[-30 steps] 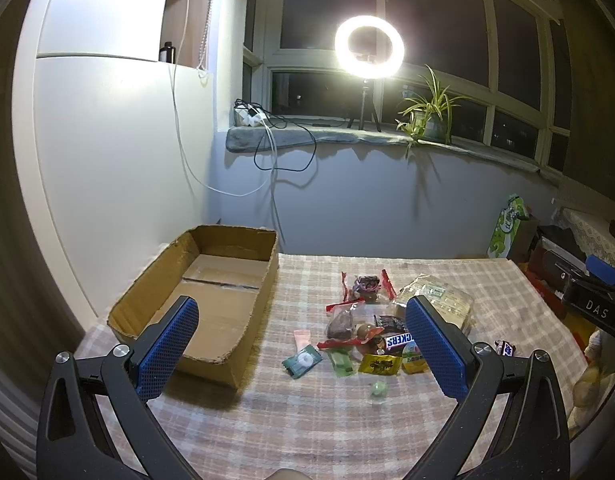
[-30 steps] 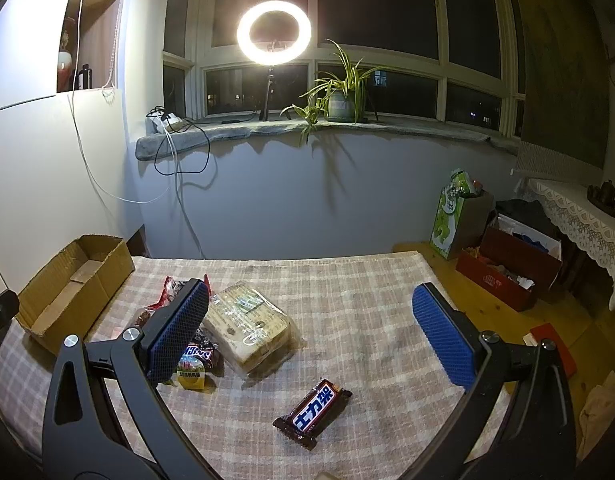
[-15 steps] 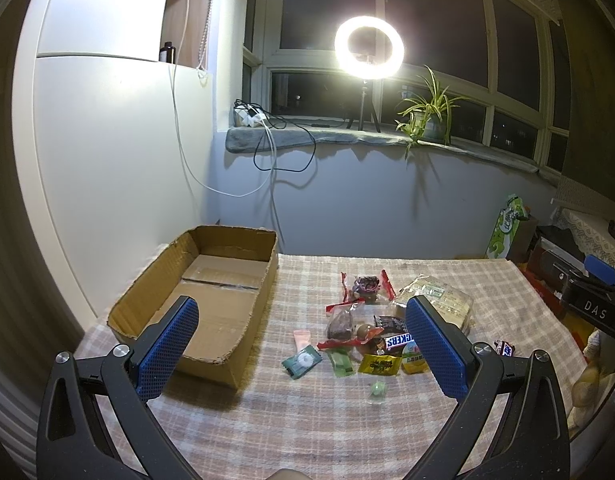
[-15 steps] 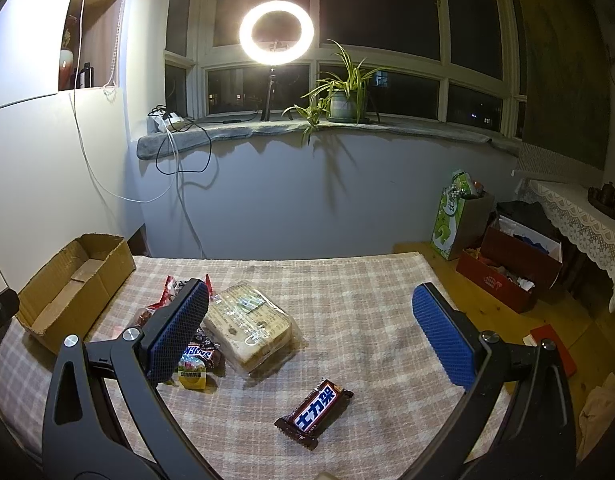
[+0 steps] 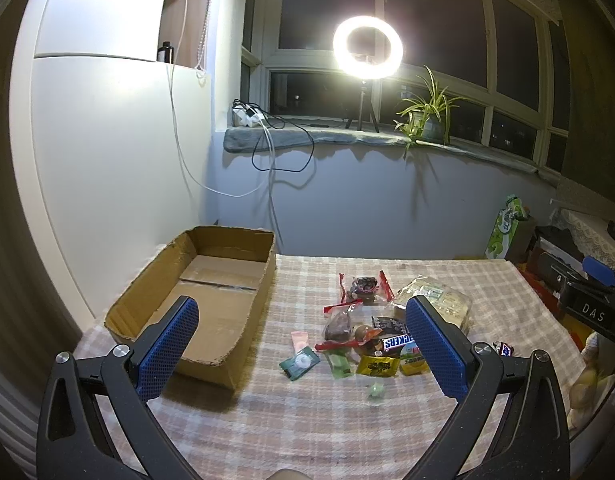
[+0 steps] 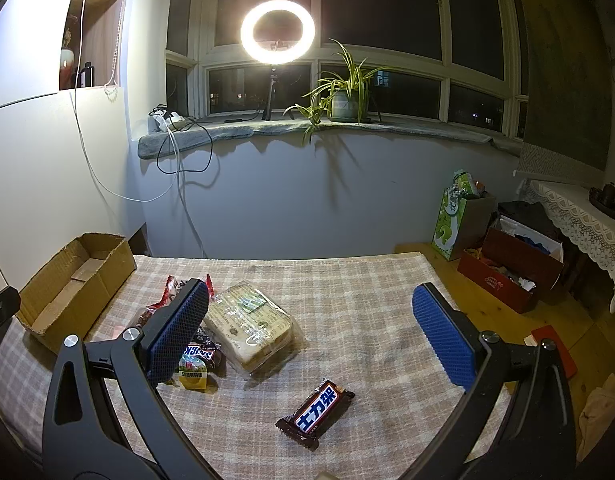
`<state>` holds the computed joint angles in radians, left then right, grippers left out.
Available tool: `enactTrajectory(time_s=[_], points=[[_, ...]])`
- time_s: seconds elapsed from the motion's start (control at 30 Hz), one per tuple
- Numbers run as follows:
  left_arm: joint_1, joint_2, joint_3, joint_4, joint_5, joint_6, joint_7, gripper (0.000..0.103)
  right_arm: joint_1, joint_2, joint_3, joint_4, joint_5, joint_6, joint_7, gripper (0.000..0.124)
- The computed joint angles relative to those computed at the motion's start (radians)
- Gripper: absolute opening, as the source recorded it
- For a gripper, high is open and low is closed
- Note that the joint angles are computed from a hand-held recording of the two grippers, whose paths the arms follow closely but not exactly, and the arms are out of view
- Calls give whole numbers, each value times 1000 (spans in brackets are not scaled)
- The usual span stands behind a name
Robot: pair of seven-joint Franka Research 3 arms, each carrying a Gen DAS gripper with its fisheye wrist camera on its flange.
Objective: Organize snacks
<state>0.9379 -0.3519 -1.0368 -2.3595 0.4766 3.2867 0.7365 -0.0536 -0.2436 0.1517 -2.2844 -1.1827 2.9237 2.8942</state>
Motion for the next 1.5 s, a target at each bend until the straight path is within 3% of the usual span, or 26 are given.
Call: enactTrajectory(time_s=[1.2,1.37,1.5], points=[[-58,21,39,-26,-41,19,55,102,6,-13,3,-26,20,-8,-19,103],[-104,99,66,-14,-23,-5,93,101,24,-15,-31,-77,189,42,-183,103],[-213,179,157,0,24,-36,106,99,58,-8,-71,-125,378,69,-359,103]])
